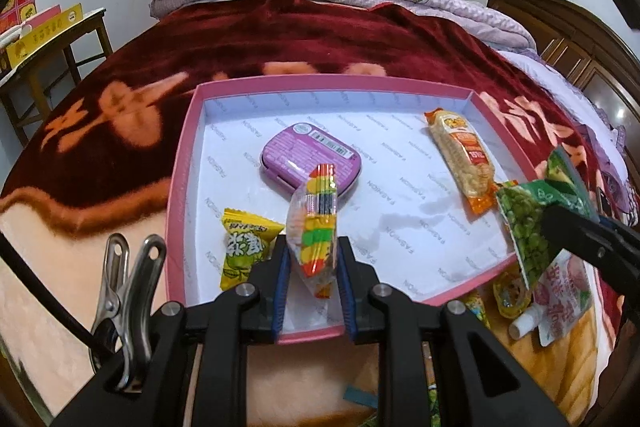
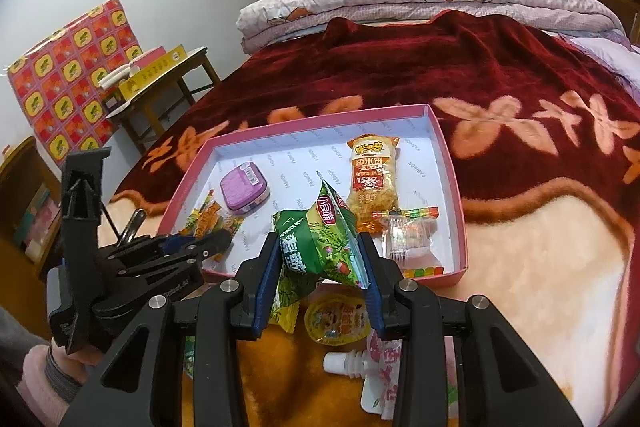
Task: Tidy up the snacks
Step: 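Lower the rainbow packet into the tray with left tool while right tool drops the green bag there, then withdraw both open tools from the tray toward the remaining snacks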
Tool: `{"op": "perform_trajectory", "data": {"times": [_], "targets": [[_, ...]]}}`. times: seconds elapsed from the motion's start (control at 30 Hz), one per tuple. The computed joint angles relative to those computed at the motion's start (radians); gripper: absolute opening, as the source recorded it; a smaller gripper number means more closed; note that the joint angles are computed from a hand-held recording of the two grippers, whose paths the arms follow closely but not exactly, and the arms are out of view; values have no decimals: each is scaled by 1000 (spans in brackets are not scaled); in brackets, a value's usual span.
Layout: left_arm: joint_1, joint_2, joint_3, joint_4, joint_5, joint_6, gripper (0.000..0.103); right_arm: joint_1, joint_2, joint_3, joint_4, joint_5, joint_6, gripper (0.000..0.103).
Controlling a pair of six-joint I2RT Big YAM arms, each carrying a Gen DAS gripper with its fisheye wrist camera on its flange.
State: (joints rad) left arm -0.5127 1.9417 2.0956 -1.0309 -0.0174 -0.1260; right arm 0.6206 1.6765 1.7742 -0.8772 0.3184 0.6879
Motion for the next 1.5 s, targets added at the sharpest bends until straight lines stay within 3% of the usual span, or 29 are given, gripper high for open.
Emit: {"op": "perform_trajectory", "data": {"times": [0.73, 0.87, 1.03, 1.2, 1.5], "targets": [[-6, 16, 18, -2, -37, 17, 28, -38, 60, 24, -33, -11, 10, 38], [-8, 17, 21, -6, -33, 25, 33, -41, 59, 21, -34, -21, 17, 38], [-15, 25, 39, -28, -45, 26, 41, -40, 59, 25, -40, -28, 22, 42], [-10, 16, 38, -45, -29, -2, 44, -29, 45, 18, -20, 0, 5, 54], [-11, -52, -29, -16, -35, -14, 44, -10, 11, -5, -1, 29, 11, 54]]}}
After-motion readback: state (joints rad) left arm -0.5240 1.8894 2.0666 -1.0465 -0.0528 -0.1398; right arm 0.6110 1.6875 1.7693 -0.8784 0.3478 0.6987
